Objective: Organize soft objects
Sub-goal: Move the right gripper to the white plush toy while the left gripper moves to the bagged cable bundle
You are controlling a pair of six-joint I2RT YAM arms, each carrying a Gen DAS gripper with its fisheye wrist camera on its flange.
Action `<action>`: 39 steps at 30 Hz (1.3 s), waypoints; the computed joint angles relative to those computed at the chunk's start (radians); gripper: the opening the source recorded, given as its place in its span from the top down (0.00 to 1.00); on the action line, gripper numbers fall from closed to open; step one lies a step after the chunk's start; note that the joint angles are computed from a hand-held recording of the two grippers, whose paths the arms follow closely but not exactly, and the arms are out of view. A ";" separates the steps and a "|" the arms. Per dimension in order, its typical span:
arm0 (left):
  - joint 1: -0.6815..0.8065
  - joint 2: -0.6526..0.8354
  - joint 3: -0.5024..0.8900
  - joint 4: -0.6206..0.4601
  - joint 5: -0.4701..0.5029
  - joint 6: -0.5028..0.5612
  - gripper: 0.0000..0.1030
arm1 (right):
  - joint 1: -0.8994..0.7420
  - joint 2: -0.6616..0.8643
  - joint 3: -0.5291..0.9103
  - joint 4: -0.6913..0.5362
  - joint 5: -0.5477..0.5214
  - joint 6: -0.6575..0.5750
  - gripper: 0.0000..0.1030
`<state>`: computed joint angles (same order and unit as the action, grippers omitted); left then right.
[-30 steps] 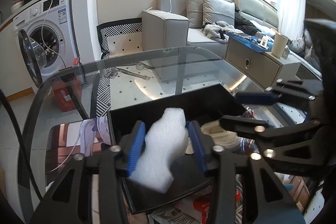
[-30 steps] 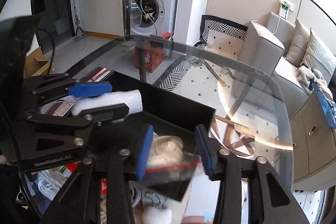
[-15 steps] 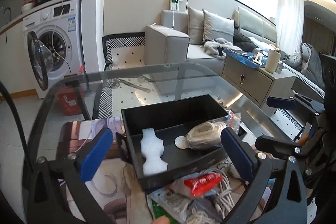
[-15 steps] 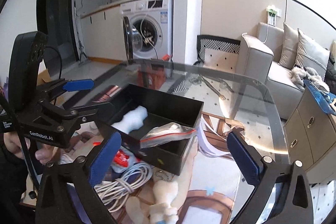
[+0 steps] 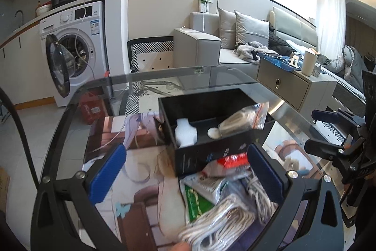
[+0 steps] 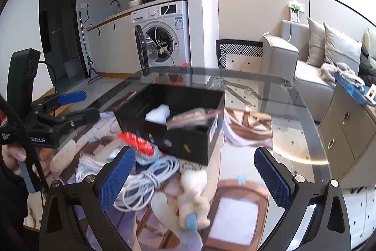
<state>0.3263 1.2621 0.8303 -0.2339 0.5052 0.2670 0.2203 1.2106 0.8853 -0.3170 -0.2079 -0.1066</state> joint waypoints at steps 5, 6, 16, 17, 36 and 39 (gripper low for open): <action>0.015 -0.032 -0.059 0.010 -0.001 0.031 0.00 | -0.013 -0.009 -0.038 -0.017 -0.001 -0.035 0.00; 0.018 -0.034 -0.069 0.010 0.001 0.036 0.00 | -0.009 -0.006 -0.039 -0.021 0.009 -0.045 0.00; -0.003 -0.049 -0.109 -0.023 -0.030 0.096 0.00 | -0.018 0.062 -0.034 -0.024 0.016 -0.035 0.00; -0.007 -0.051 -0.115 -0.023 -0.034 0.100 0.00 | -0.019 0.068 -0.035 -0.024 0.017 -0.034 0.00; -0.065 -0.041 -0.130 -0.104 -0.072 0.273 0.00 | -0.024 0.158 -0.028 -0.017 0.019 -0.006 0.00; -0.074 -0.044 -0.131 -0.115 -0.082 0.311 0.00 | -0.030 0.173 -0.021 -0.018 0.007 -0.002 0.00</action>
